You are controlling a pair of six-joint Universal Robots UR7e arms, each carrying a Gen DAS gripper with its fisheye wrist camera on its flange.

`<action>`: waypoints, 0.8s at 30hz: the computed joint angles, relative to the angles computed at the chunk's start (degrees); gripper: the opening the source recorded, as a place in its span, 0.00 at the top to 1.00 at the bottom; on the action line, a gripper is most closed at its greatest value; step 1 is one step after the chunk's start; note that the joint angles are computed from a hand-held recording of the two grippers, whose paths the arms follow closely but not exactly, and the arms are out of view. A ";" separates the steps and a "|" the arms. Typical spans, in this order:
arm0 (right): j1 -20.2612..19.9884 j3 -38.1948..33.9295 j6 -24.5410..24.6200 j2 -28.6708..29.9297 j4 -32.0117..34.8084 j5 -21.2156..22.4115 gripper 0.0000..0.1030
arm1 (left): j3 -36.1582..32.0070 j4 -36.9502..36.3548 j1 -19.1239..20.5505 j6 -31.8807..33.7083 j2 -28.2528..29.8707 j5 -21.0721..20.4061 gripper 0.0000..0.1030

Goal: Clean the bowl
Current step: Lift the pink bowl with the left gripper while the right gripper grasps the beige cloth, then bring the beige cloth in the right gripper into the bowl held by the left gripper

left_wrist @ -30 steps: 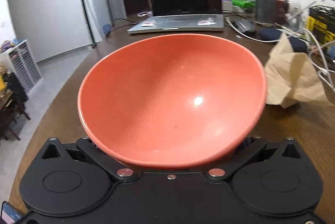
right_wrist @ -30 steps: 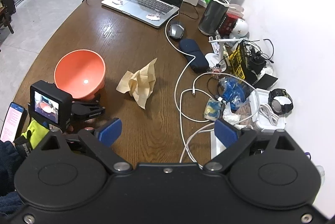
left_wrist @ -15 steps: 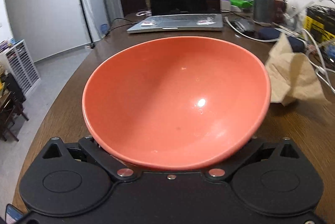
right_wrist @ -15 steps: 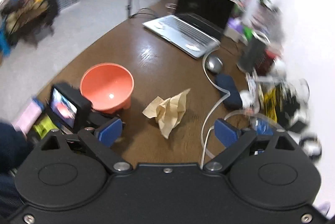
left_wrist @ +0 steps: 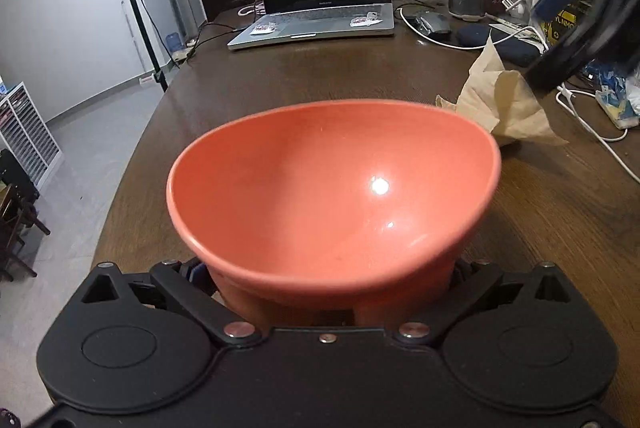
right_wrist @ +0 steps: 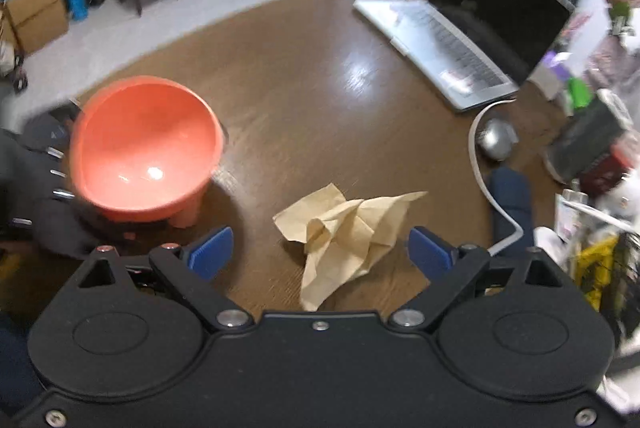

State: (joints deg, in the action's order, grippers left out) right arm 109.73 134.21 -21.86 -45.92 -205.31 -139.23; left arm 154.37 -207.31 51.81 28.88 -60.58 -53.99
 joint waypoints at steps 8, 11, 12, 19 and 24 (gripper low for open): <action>-9.02 -4.99 2.38 2.37 6.55 2.70 0.53 | 2.30 4.45 -3.91 -4.38 -3.46 2.42 0.04; -10.45 -5.28 5.39 1.70 9.44 3.92 0.62 | 2.64 4.79 -4.24 -4.70 -3.65 2.20 0.04; -10.77 -5.25 5.70 1.69 9.79 4.10 0.69 | 2.87 4.11 -4.48 -4.35 -3.27 2.37 0.04; -12.06 -4.92 5.44 0.05 12.76 6.44 0.94 | 3.42 2.16 -5.11 -0.38 -1.90 1.56 0.04; -7.84 -1.90 -6.26 -3.23 11.51 12.54 0.94 | 2.92 2.56 -3.55 6.45 -2.12 -1.57 0.04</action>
State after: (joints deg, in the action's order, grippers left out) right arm 101.89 132.31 -28.12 -49.15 -193.79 -126.69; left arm 157.28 -204.75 48.26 35.33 -62.71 -55.56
